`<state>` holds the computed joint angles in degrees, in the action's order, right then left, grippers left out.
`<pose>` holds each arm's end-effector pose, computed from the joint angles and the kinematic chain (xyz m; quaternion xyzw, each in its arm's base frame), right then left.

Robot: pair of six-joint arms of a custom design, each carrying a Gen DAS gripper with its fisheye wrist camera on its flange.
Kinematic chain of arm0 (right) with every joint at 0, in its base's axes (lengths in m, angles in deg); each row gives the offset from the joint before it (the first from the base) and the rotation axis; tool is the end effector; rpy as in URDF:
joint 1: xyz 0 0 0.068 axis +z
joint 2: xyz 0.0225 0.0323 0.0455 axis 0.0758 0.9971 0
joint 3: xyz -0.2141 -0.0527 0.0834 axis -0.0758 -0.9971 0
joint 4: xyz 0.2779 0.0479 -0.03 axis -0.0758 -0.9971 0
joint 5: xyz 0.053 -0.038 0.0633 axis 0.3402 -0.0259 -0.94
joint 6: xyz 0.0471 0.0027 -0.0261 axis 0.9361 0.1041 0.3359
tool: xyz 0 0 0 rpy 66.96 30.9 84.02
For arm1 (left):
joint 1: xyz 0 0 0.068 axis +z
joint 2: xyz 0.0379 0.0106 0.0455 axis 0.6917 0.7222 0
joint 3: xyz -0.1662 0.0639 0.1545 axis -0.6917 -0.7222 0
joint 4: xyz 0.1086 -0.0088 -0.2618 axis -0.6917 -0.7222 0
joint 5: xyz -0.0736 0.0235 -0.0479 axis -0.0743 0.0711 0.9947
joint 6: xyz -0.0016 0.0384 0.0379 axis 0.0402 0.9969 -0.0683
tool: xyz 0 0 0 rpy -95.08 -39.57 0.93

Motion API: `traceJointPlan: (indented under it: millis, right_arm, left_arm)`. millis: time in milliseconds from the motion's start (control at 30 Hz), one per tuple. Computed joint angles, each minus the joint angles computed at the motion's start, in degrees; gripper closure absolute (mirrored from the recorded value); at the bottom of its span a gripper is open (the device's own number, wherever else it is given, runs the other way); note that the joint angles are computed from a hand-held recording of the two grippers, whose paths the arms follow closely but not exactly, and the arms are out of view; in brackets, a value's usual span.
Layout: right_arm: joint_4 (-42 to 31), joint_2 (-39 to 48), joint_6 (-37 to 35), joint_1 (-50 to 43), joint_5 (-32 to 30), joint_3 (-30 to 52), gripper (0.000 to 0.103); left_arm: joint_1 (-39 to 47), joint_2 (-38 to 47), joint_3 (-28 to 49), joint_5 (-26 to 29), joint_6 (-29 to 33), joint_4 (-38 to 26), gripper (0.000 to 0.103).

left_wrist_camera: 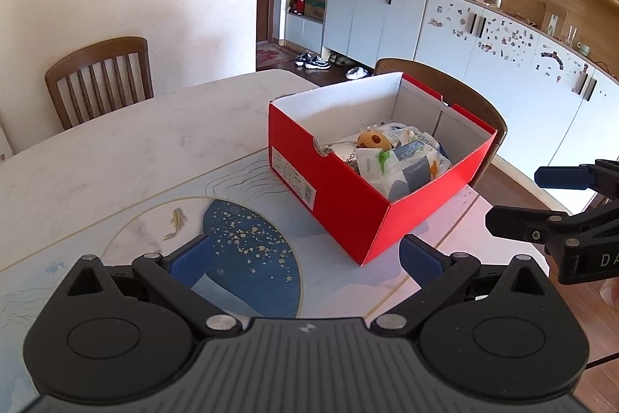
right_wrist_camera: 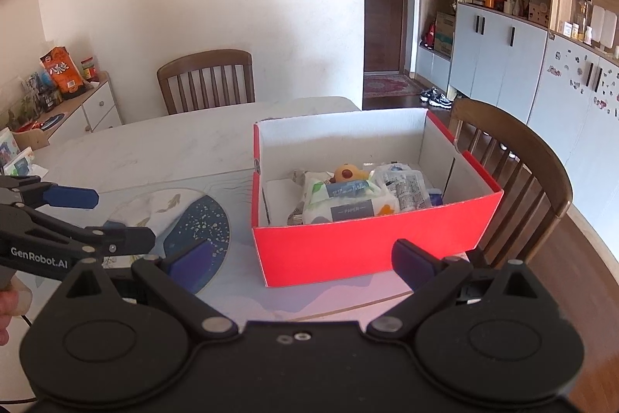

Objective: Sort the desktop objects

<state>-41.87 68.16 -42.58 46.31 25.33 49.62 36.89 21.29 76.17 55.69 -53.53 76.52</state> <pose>0.2677 0.2282 0.1533 -0.1323 0.8919 0.1030 0.4200 0.2637 -0.0365 0.1615 0.0899 0.9101 -0.0780 0.3970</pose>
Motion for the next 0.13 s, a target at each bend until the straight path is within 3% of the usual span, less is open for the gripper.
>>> traceJointPlan:
  millis: [133]
  right_arm:
    - [-0.5, 0.2, 0.6, 0.4, 0.5, 0.3, 0.004]
  left_arm:
    - [0.7, -0.2, 0.0, 0.9, 0.1, -0.7, 0.0]
